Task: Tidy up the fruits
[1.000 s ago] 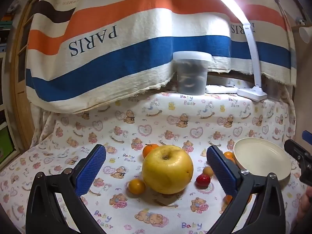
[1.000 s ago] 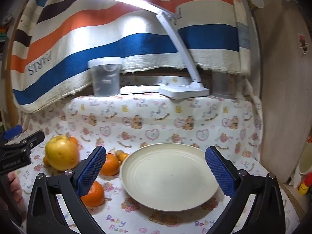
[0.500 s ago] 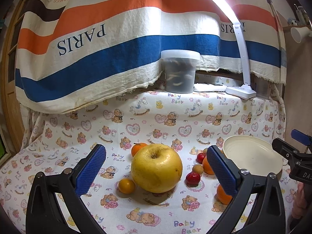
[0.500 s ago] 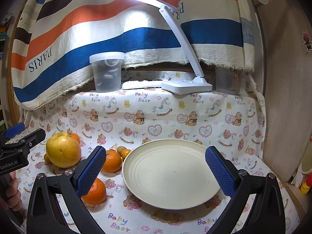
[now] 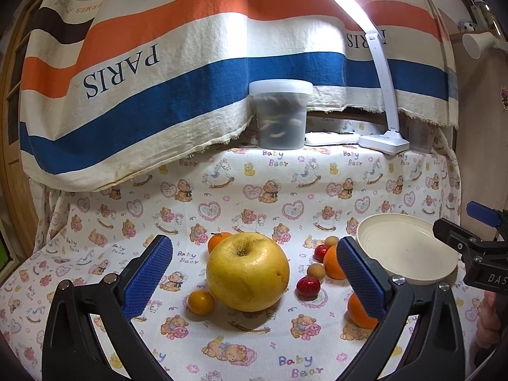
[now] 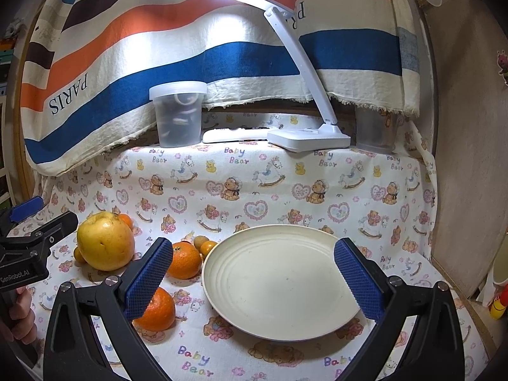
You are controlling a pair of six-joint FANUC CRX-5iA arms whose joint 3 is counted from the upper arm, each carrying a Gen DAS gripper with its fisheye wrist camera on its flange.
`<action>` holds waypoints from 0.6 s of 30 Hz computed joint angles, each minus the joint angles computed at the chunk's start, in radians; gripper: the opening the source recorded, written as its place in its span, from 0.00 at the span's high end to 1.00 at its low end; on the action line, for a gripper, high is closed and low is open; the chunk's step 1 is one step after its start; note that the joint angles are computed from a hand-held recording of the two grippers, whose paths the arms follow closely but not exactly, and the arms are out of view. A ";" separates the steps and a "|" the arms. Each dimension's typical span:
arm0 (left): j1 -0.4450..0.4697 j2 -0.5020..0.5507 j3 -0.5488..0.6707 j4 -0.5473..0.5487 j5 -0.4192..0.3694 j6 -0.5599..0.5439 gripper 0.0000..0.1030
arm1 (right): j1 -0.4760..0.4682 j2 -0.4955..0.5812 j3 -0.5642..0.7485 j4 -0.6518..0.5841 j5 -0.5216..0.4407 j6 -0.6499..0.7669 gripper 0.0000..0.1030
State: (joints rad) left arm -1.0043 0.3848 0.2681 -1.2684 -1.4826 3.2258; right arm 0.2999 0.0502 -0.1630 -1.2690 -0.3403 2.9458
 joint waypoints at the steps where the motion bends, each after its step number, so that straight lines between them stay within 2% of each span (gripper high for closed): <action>1: 0.000 0.000 -0.001 0.000 0.001 -0.001 0.00 | 0.000 0.001 0.000 0.000 0.000 0.000 0.01; 10: -0.002 0.004 0.004 0.001 0.001 -0.001 0.00 | -0.026 -0.001 -0.009 -0.095 -0.019 0.120 0.01; 18: -0.003 0.004 0.003 -0.002 0.001 0.002 0.00 | -0.026 -0.002 -0.007 -0.086 -0.022 0.109 0.01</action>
